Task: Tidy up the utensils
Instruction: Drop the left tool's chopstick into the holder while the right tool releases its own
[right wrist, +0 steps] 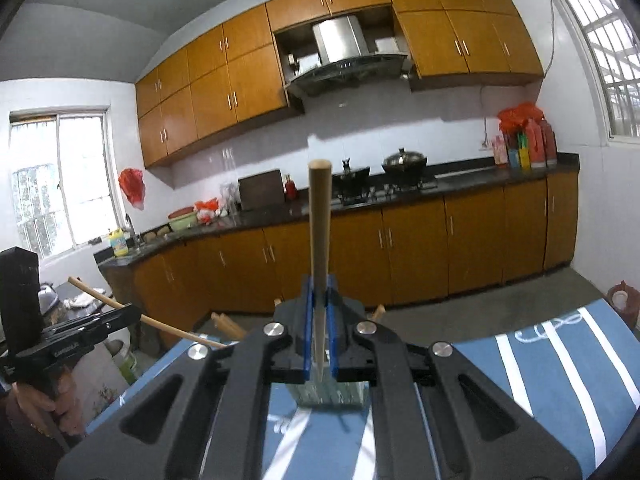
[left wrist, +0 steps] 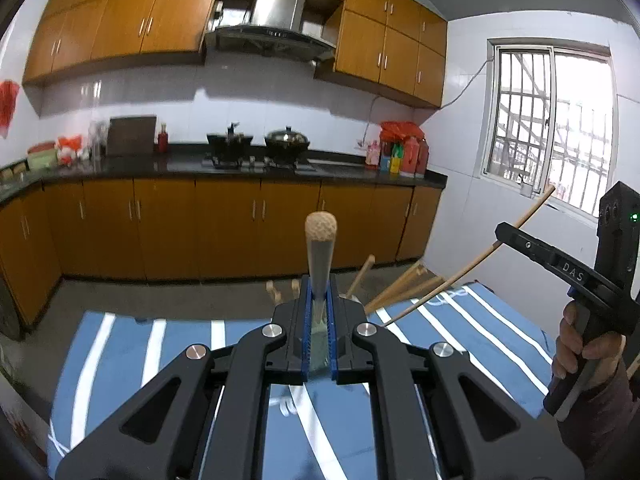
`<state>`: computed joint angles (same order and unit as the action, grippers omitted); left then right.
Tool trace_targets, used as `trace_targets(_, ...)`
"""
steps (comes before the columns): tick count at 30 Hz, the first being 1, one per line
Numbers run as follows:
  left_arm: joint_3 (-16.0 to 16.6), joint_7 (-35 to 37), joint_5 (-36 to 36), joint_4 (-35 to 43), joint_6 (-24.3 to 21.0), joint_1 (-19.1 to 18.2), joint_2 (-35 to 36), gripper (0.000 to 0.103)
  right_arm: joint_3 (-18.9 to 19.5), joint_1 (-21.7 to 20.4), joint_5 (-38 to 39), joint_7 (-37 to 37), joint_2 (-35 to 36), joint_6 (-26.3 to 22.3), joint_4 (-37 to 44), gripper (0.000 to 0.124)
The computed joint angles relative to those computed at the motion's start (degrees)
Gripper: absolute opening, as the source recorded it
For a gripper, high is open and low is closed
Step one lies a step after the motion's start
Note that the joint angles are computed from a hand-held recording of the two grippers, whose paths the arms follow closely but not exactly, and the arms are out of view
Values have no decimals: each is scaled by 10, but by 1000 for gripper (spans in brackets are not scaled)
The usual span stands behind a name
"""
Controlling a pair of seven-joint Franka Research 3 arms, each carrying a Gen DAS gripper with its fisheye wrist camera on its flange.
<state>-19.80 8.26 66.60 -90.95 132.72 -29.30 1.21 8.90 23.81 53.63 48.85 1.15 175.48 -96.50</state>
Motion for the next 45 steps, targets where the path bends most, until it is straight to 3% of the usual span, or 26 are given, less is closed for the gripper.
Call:
trace_targets(3,3,27,-3,46,-12,-6,33,7,-1,5,-64,52,20,28,16,8)
trace_targets(7,21,75,-24,114,-45,-29,85,7,-26,25,-212,181,61,51,46,8)
trace_targets(11,42,128,-61,166,-62,-51,127,7,-40,30,-292,259,105,33,89,8)
trace_targets(17,69,190,-114,212,-79,-72,166,7,-39,18,-349,324,156,-22,145,8)
trace_targets(25,90,206,-149,230,-79,-80,187,7,-37,15,-385,359,183,-54,171,8)
trace_targets(29,98,175,-143,218,-64,-81,178,8,-14,-2,-364,344,183,-62,172,10)
trace_targets(35,97,122,-113,178,-36,-72,147,8,16,-28,-308,299,155,-38,135,15)
trace_targets(43,77,42,-53,114,-23,-57,92,8,55,-58,-181,179,75,17,35,31)
trace_targets(45,68,27,-38,94,-29,-53,76,12,62,-62,-127,132,51,29,7,36)
